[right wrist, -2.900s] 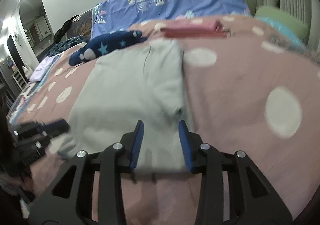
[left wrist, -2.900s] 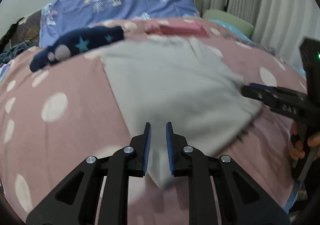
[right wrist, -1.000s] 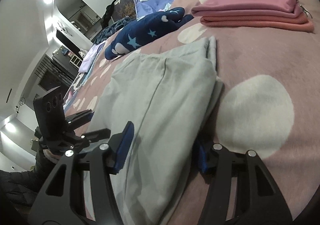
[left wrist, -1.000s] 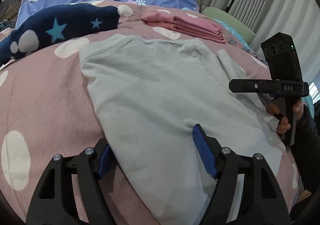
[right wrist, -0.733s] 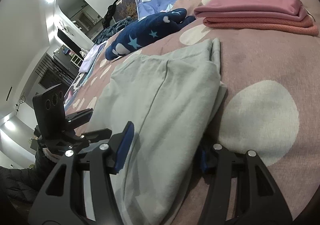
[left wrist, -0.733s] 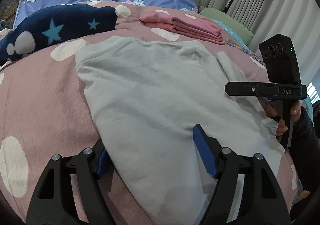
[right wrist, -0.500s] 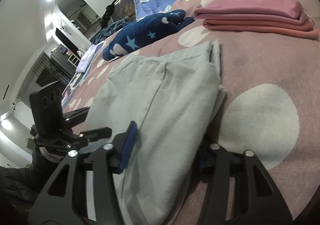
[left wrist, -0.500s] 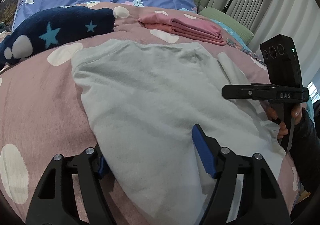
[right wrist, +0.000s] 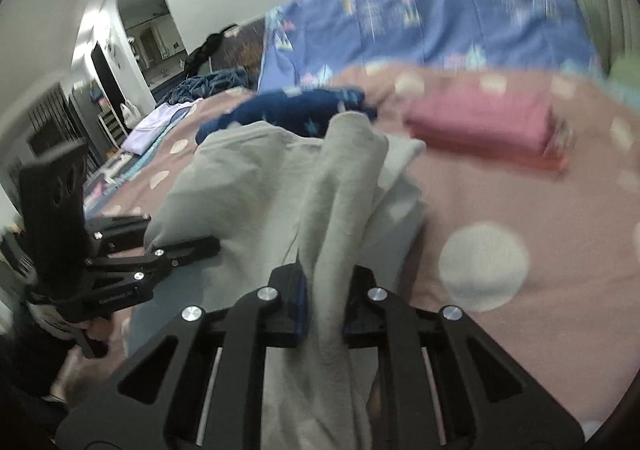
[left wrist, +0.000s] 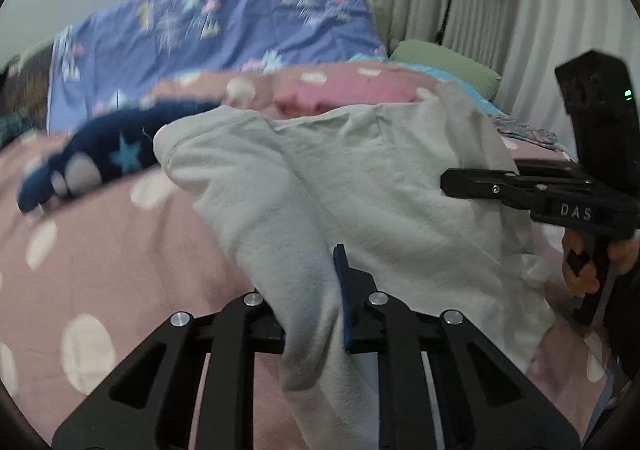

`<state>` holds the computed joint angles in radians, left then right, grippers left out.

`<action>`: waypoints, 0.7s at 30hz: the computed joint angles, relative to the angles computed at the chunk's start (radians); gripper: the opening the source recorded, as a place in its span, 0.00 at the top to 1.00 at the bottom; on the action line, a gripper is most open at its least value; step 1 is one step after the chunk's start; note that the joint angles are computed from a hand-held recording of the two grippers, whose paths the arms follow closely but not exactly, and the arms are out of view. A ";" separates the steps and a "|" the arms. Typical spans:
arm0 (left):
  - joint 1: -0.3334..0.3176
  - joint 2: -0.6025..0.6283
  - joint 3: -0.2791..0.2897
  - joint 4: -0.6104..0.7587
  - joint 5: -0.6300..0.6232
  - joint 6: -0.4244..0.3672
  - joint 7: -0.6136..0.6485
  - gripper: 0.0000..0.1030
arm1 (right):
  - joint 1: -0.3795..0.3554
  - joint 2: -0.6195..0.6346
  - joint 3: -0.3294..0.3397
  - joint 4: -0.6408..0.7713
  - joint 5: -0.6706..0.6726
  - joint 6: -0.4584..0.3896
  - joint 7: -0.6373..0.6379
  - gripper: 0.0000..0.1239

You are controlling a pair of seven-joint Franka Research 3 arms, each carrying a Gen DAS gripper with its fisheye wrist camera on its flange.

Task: Fold small clothes
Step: 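Grasp the folded grey shirt with both tools and lift it, then carry the shirt onto the pink folded stack and open both tools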

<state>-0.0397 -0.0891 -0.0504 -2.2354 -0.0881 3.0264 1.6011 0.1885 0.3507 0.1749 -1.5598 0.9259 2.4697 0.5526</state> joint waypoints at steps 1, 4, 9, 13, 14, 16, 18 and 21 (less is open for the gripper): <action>0.008 -0.010 -0.012 -0.001 0.035 0.006 -0.023 0.83 | 0.001 -0.045 0.009 -0.050 0.025 0.051 -0.050 0.90; 0.034 -0.048 -0.048 -0.001 0.156 0.024 -0.109 0.83 | 0.010 -0.162 0.024 -0.169 0.144 0.178 -0.209 0.90; 0.067 -0.067 -0.092 0.040 0.352 0.025 -0.242 0.83 | 0.051 -0.285 -0.004 -0.261 0.394 0.294 -0.473 0.90; 0.059 -0.053 -0.100 0.099 0.444 0.010 -0.284 0.83 | 0.086 -0.321 -0.045 -0.272 0.515 0.324 -0.607 0.90; 0.056 -0.045 -0.099 0.115 0.459 0.003 -0.289 0.83 | 0.090 -0.326 -0.054 -0.272 0.528 0.325 -0.621 0.90; 0.047 -0.016 -0.097 0.164 0.484 -0.014 -0.288 0.83 | 0.094 -0.313 -0.069 -0.248 0.541 0.327 -0.630 0.90; 0.045 0.012 -0.098 0.211 0.523 -0.032 -0.301 0.83 | 0.092 -0.299 -0.077 -0.227 0.543 0.328 -0.626 0.90; 0.037 0.075 -0.093 0.309 0.588 -0.058 -0.315 0.83 | 0.080 -0.237 -0.080 -0.140 0.522 0.341 -0.592 0.90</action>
